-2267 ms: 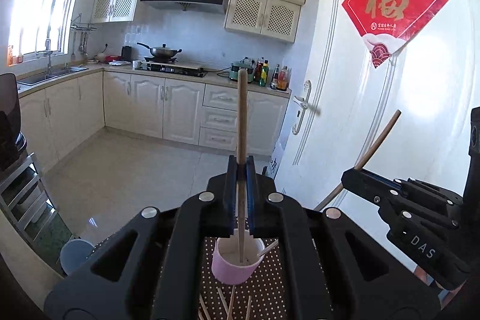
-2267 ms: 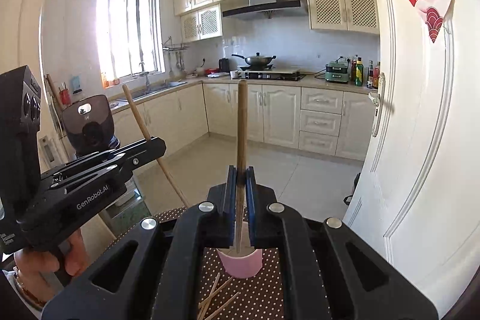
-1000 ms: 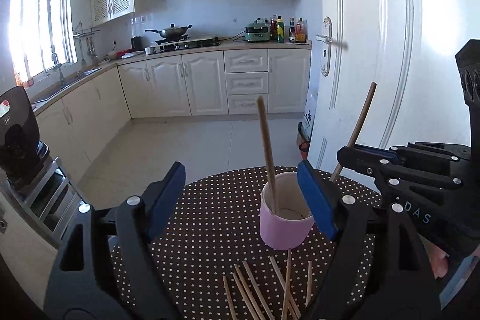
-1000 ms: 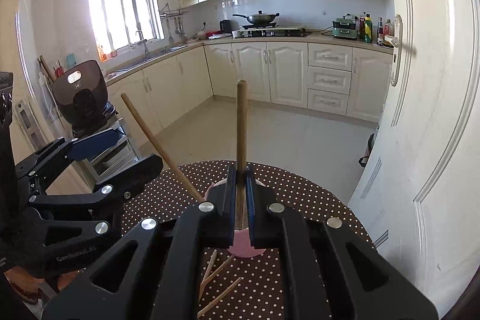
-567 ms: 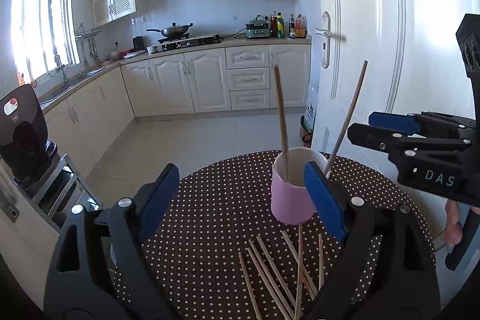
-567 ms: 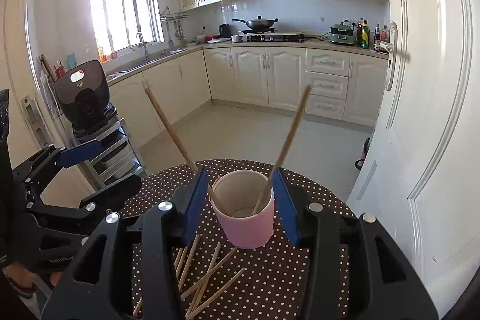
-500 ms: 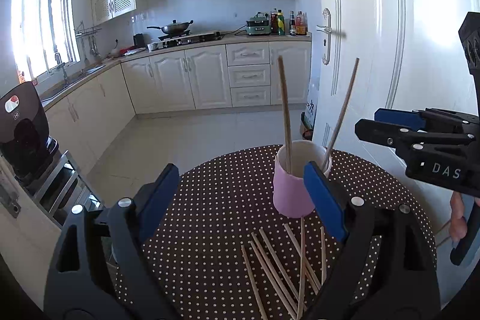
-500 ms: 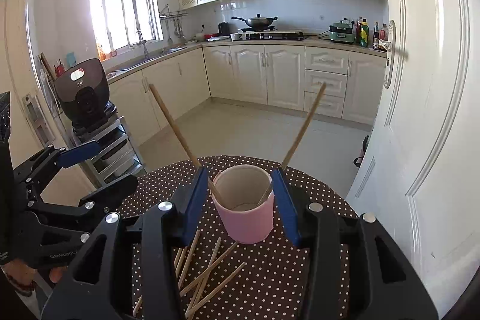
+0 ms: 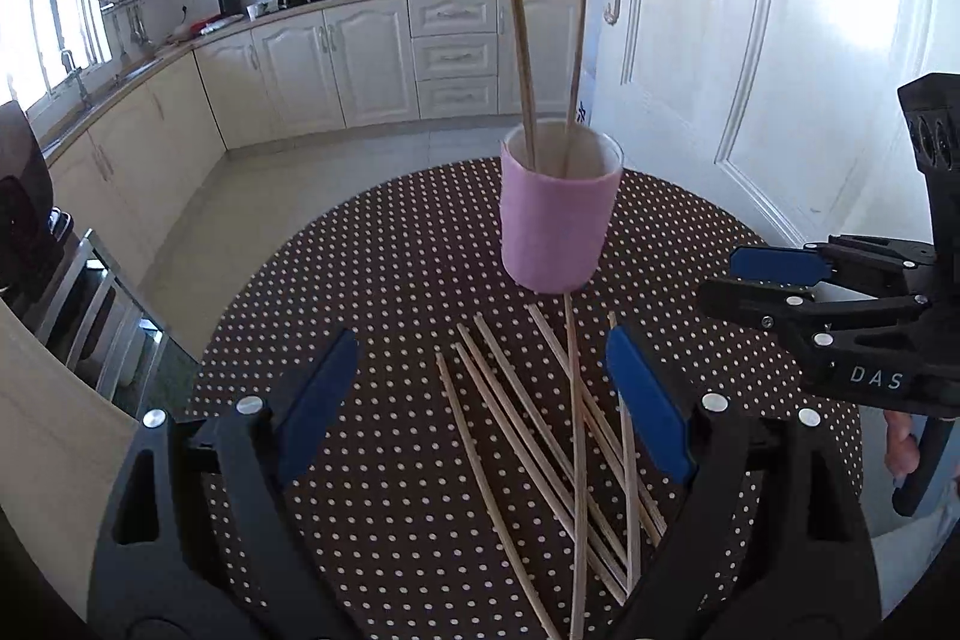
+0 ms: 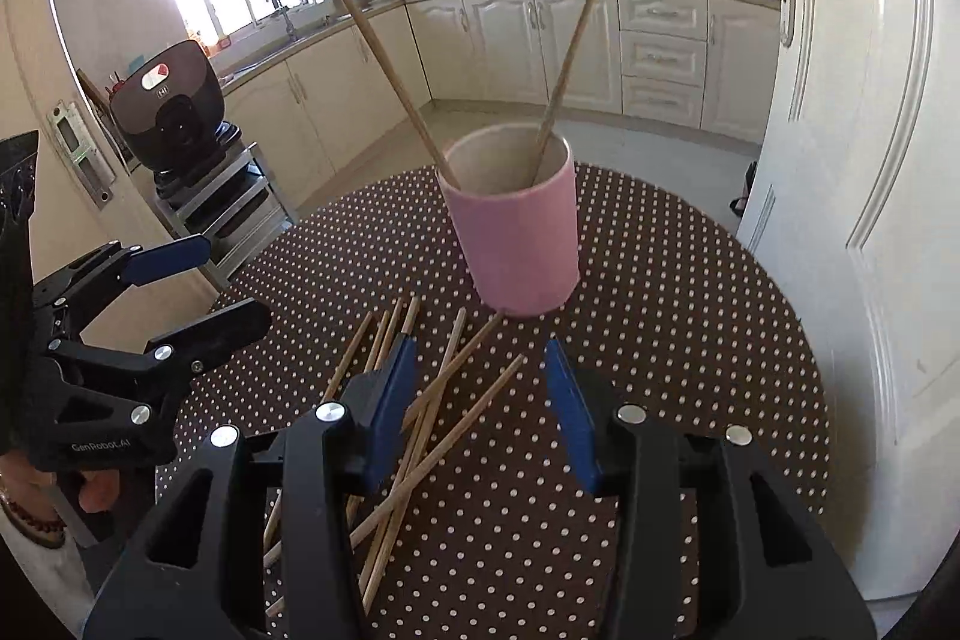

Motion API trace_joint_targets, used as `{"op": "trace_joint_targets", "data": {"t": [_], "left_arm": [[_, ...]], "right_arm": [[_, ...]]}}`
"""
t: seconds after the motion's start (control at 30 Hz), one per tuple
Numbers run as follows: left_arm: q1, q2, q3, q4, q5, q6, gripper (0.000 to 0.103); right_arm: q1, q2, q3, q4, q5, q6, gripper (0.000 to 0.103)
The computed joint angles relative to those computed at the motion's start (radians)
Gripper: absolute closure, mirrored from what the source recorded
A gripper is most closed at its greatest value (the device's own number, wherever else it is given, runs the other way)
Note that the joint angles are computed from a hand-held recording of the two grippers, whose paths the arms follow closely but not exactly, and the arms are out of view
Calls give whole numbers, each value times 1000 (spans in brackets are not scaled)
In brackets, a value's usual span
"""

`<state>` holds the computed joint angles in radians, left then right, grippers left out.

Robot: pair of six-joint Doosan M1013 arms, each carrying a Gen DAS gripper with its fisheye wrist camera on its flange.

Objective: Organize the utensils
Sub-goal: 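Move both tools back to the pile and grasp one chopstick each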

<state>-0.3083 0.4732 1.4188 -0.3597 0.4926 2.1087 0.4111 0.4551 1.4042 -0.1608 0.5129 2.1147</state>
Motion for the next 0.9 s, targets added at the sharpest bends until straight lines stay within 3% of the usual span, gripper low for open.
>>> {"op": "trace_joint_targets", "data": {"t": [0.17,0.23,0.3,0.5,0.77,0.83,0.9], "left_arm": [[-24,35,-27,78,82,-53,22],[-32,57,-49,96,126,-67,40],[-35,85,-82,105,189,-92,50],[-41,146,-155,133,288,-147,67],[-59,183,-203,141,326,-158,72],[-63,193,-217,131,340,-151,84],[-62,198,-225,112,352,-140,89]], "right_arm": [[-14,17,6,125,24,-57,60],[-22,22,9,181,28,-87,60],[-29,22,21,219,25,-108,60],[-44,29,32,317,30,-179,60],[-50,46,21,369,41,-226,60],[-51,49,17,381,44,-235,60],[-51,53,12,392,47,-242,60]]}}
